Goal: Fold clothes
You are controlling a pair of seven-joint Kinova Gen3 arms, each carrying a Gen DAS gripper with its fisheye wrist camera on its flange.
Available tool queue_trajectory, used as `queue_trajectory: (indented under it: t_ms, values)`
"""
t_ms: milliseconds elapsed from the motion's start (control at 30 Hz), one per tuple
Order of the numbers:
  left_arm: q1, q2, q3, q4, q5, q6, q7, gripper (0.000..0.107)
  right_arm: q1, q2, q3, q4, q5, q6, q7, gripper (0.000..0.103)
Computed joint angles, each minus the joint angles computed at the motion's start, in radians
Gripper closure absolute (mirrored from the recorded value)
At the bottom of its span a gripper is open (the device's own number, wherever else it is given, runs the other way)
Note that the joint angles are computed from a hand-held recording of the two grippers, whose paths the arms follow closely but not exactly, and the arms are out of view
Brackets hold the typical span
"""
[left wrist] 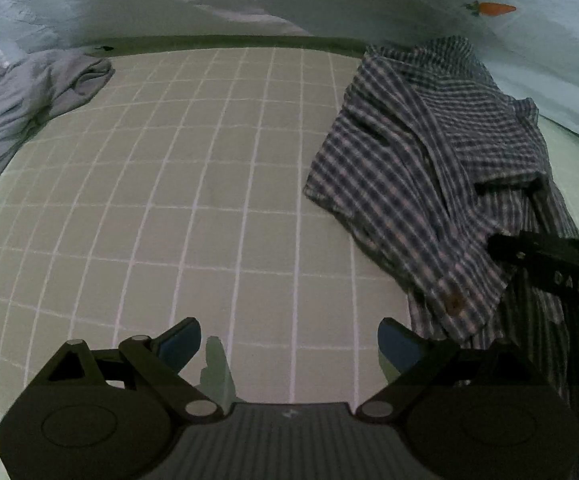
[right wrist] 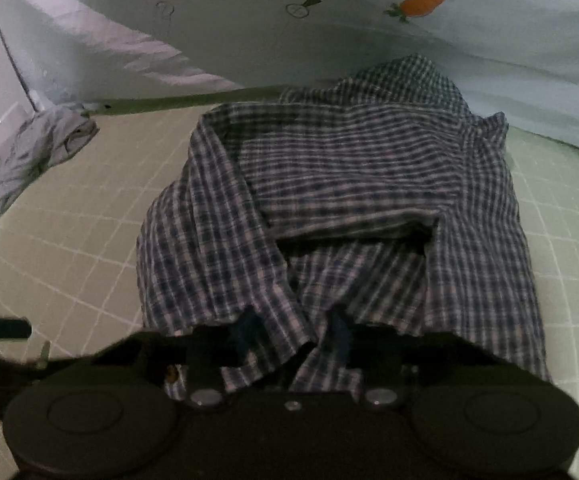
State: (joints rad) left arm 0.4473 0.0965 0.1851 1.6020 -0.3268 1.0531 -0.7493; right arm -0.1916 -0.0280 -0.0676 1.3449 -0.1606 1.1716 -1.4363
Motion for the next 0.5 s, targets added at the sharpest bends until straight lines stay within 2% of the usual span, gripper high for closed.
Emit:
queue_trajectory:
  t_ms: [167,500]
  values:
    - [0.023,-0.013,0.011,-0.002,-0.037,0.01,0.028,0.012,0.027,-0.038,0.028,0.016,-0.056,-0.002,0.028,0.101]
    - [0.1,-0.059,0.081,0.014,-0.1,0.074,0.16,0.012,0.046,-0.16,0.073,0.087,-0.119,0.022,0.065,0.101]
